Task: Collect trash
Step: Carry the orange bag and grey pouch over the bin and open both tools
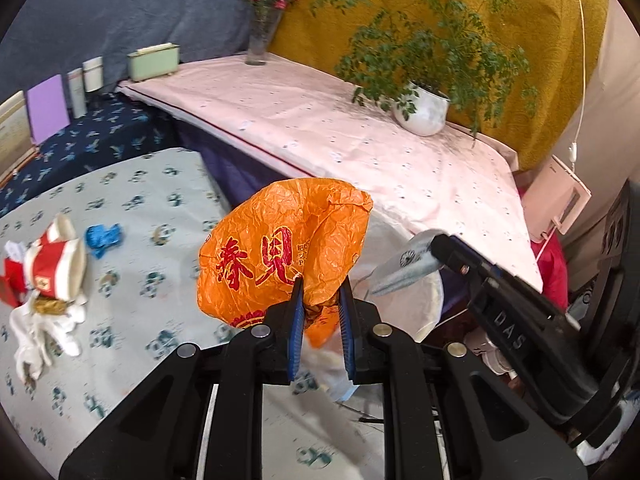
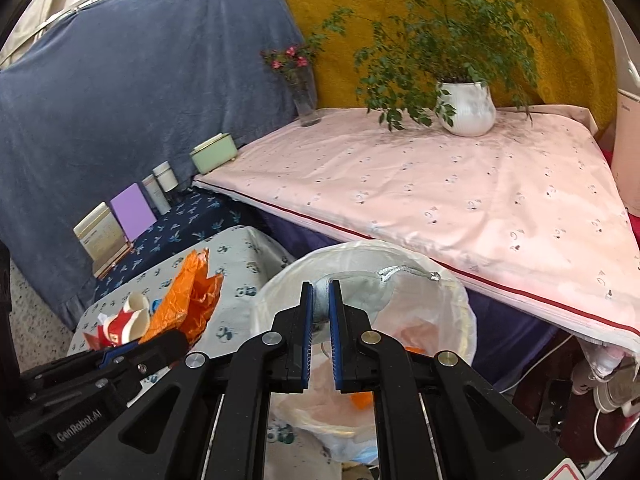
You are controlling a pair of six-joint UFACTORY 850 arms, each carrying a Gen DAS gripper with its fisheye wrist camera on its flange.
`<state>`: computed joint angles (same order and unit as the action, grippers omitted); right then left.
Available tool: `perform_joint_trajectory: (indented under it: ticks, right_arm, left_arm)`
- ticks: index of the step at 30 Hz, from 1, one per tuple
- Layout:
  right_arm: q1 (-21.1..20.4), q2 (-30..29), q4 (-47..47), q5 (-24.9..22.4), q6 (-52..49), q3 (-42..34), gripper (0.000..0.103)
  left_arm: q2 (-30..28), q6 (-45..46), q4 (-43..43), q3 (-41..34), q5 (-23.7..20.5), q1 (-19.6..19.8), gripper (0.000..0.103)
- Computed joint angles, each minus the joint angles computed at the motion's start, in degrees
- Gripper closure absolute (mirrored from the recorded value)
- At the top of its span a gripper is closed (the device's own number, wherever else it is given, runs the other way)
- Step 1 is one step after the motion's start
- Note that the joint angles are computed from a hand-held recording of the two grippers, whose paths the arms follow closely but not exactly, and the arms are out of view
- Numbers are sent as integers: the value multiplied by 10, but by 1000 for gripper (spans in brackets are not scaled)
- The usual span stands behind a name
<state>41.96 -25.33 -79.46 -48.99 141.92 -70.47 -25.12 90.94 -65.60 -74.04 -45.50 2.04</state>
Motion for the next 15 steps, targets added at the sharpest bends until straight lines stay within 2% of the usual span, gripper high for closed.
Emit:
perform_joint_trajectory:
  ticks: [10, 11, 14, 15]
  right_arm:
    - [-15, 10, 2, 9, 21, 30, 95]
    - [-16, 8, 5, 10, 20, 28, 95]
    - [-19, 5, 5, 15, 20, 28, 95]
    - [-20, 4, 5, 17, 20, 27, 95]
  left_arm:
    - [-37, -33, 11, -43, -45, -30, 84]
    - [-38, -28, 4, -42, -43, -32, 81]
    - [-39, -19, -9, -39, -31, -35, 58]
    - [-40, -17, -12, -39, -29, -35, 57]
